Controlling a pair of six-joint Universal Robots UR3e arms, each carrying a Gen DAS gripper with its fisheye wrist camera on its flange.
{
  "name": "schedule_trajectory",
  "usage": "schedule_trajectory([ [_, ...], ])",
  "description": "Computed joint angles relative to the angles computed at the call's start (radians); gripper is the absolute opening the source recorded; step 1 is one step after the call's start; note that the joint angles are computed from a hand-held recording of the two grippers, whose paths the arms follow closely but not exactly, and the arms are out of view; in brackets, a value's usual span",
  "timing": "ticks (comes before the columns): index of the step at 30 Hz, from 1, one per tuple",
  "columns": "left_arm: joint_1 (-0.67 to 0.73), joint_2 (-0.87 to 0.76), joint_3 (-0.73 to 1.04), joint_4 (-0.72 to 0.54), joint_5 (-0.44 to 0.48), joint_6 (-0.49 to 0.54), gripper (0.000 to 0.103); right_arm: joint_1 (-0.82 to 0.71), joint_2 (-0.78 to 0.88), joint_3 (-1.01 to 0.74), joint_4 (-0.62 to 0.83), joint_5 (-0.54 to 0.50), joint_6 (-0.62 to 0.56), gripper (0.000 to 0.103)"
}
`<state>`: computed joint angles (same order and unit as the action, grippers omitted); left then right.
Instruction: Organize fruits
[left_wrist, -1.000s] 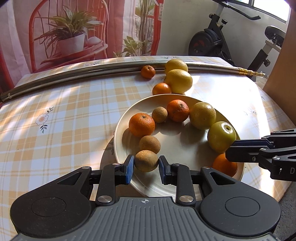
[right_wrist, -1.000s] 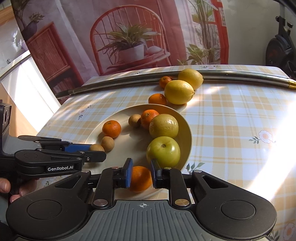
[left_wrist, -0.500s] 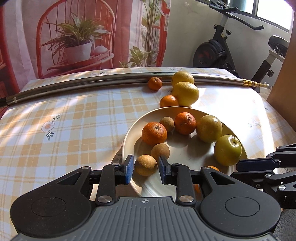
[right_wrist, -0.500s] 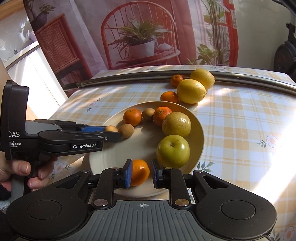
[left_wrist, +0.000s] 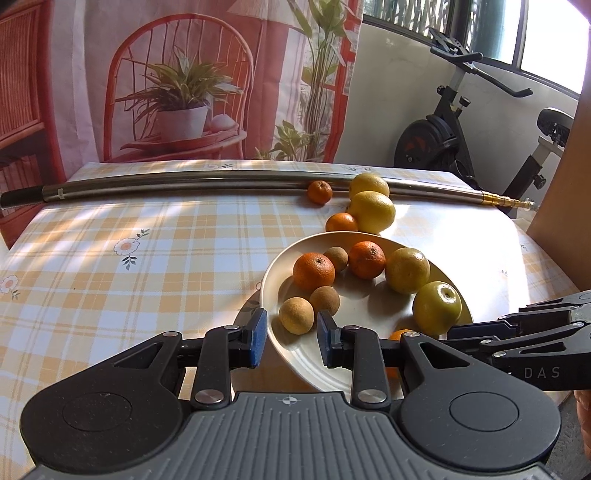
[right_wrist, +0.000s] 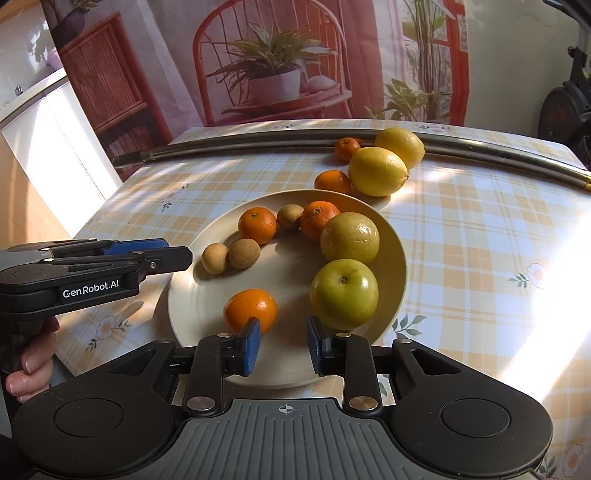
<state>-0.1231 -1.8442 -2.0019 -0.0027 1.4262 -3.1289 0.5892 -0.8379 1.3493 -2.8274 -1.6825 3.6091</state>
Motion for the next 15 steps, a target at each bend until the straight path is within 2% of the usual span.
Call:
schedule_trajectory([
  [10,0.011,0.002,-0.018,0.013,0.006,-0.029,0.031,-0.018,-0.001,0.034,-0.008,-0.051,0.096,0.027],
  [15,0.003,-0.001,-0.019,0.019,0.015,-0.022,0.031,-0.032,-0.002,0.069,-0.061,-0.077,0.131,0.020],
])
